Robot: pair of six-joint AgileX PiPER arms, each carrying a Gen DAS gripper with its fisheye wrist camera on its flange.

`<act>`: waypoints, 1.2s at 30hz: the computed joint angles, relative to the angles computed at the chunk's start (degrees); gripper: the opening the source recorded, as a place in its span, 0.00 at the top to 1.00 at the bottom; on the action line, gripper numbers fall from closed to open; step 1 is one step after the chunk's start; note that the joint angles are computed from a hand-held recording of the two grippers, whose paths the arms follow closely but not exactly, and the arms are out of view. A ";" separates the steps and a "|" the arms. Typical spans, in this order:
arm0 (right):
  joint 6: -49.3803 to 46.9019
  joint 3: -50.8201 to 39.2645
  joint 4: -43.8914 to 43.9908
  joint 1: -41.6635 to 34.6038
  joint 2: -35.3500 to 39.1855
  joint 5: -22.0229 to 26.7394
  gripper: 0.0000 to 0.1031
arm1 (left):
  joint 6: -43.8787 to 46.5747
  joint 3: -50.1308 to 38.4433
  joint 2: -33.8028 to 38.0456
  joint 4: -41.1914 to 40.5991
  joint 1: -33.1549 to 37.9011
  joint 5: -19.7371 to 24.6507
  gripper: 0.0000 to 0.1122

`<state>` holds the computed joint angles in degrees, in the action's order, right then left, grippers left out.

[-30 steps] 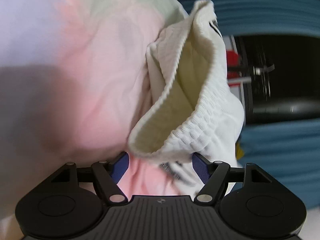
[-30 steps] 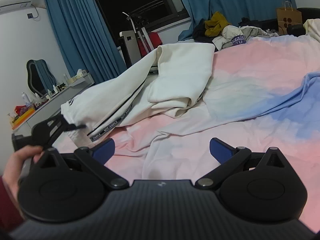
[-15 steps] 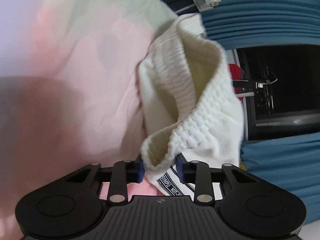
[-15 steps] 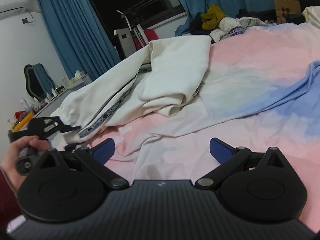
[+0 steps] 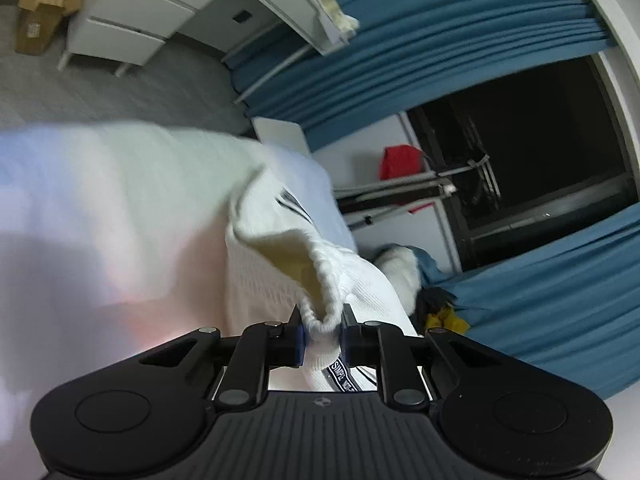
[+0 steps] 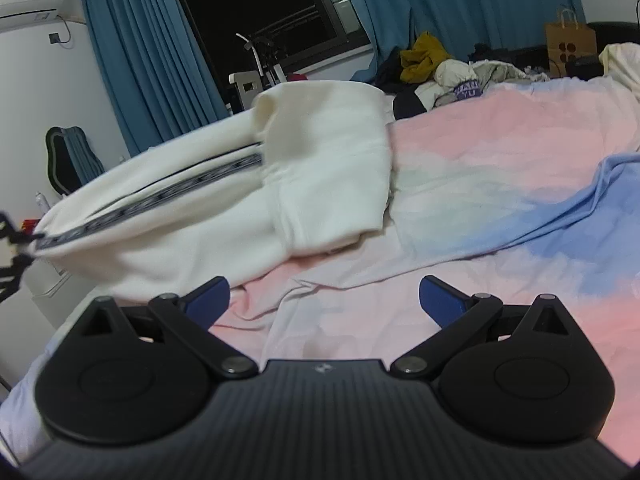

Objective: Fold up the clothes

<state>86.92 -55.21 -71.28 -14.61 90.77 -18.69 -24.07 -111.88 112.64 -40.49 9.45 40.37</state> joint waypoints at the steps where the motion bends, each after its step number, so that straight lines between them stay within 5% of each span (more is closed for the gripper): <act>1: -0.30 0.08 0.10 -0.03 -0.14 0.03 0.00 | 1.26 0.04 0.19 -0.73 1.97 1.67 0.85; 8: 1.10 -0.87 -1.79 0.52 0.72 0.81 0.00 | 12.16 11.62 0.02 -4.99 13.00 8.86 0.84; 14: 1.57 -1.05 -3.22 0.42 1.11 0.33 0.00 | 21.31 17.18 -2.65 -11.27 15.01 8.96 0.77; 19: -0.55 -0.33 -1.56 0.91 0.23 0.48 0.00 | 29.64 25.46 -9.11 -12.96 15.48 8.81 0.55; 23: -0.94 0.08 -0.95 1.12 -0.41 0.65 0.00 | 35.13 31.51 -16.81 -12.00 16.19 8.20 0.46; 28: -2.07 0.24 0.39 1.49 -1.03 1.16 0.00 | 42.01 36.15 -25.12 -11.61 14.77 5.98 0.38; 36: -16.98 1.53 13.65 1.91 -3.14 3.04 0.00 | 31.90 32.02 -23.74 2.17 -3.85 -5.26 0.32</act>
